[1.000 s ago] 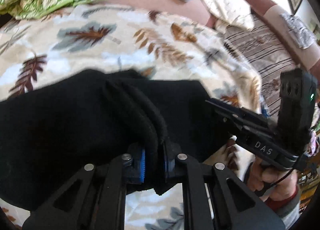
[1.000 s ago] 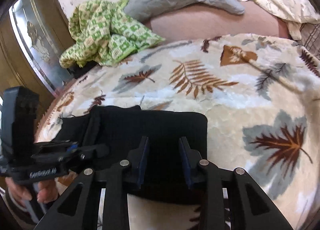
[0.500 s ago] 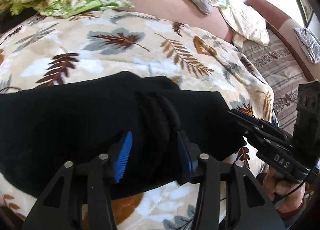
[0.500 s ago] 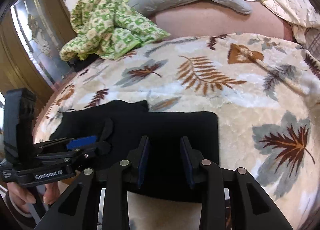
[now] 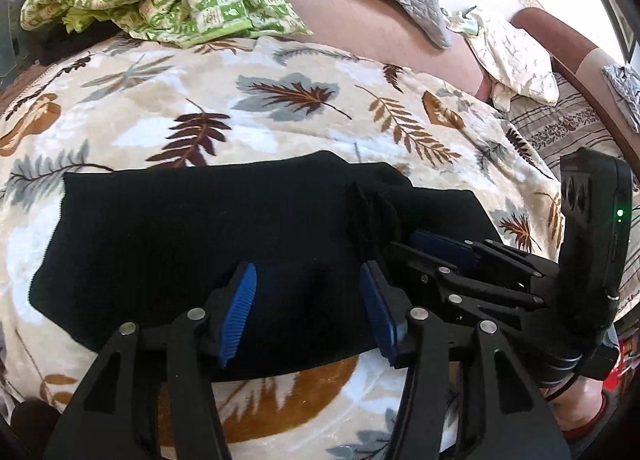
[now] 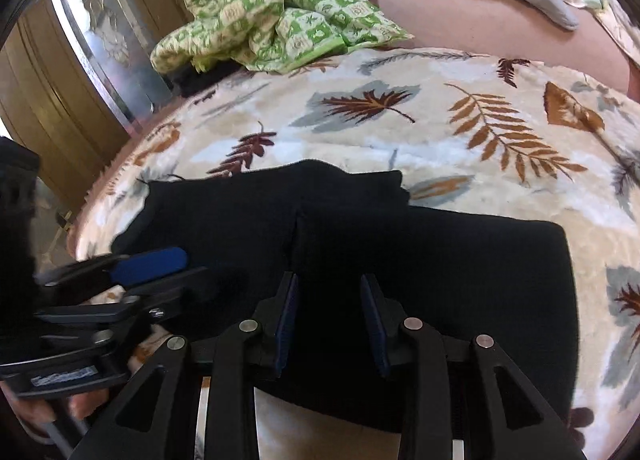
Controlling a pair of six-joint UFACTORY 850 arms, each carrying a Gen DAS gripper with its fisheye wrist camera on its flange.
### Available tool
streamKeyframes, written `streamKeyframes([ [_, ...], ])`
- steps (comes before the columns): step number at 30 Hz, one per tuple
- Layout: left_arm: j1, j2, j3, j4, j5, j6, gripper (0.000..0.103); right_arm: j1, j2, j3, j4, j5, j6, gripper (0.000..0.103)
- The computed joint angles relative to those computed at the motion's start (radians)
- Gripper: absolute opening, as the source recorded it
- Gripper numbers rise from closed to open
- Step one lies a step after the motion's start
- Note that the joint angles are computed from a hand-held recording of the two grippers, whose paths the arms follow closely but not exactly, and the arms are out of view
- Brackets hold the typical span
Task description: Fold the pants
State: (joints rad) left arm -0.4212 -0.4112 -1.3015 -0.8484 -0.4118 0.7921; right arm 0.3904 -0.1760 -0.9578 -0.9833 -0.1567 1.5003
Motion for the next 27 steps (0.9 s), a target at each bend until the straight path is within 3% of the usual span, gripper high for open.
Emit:
streamKeyframes([
  [4, 0.012, 0.017, 0.015, -0.011, 0.017, -0.002, 0.065, -0.005, 0.018, 0.000, 0.196, 0.010, -0.191, 0.034],
  [6, 0.020, 0.026, 0.025, -0.022, 0.027, -0.005, 0.071, -0.003, 0.037, 0.009, 0.160, 0.006, -0.155, 0.034],
  [12, 0.039, 0.040, 0.046, -0.004, 0.040, -0.034, 0.071, 0.009, 0.074, 0.032, 0.086, 0.005, -0.056, 0.039],
  [20, 0.063, 0.049, 0.065, 0.005, 0.045, -0.059, 0.071, 0.028, 0.014, -0.006, 0.306, 0.010, -0.282, 0.041],
  [24, 0.074, 0.045, 0.066, -0.013, 0.039, -0.050, 0.071, 0.034, 0.020, -0.003, 0.211, 0.003, -0.190, 0.041],
  [27, 0.081, 0.040, 0.065, -0.042, 0.026, -0.032, 0.071, 0.022, 0.051, 0.018, 0.015, -0.023, 0.016, 0.043],
])
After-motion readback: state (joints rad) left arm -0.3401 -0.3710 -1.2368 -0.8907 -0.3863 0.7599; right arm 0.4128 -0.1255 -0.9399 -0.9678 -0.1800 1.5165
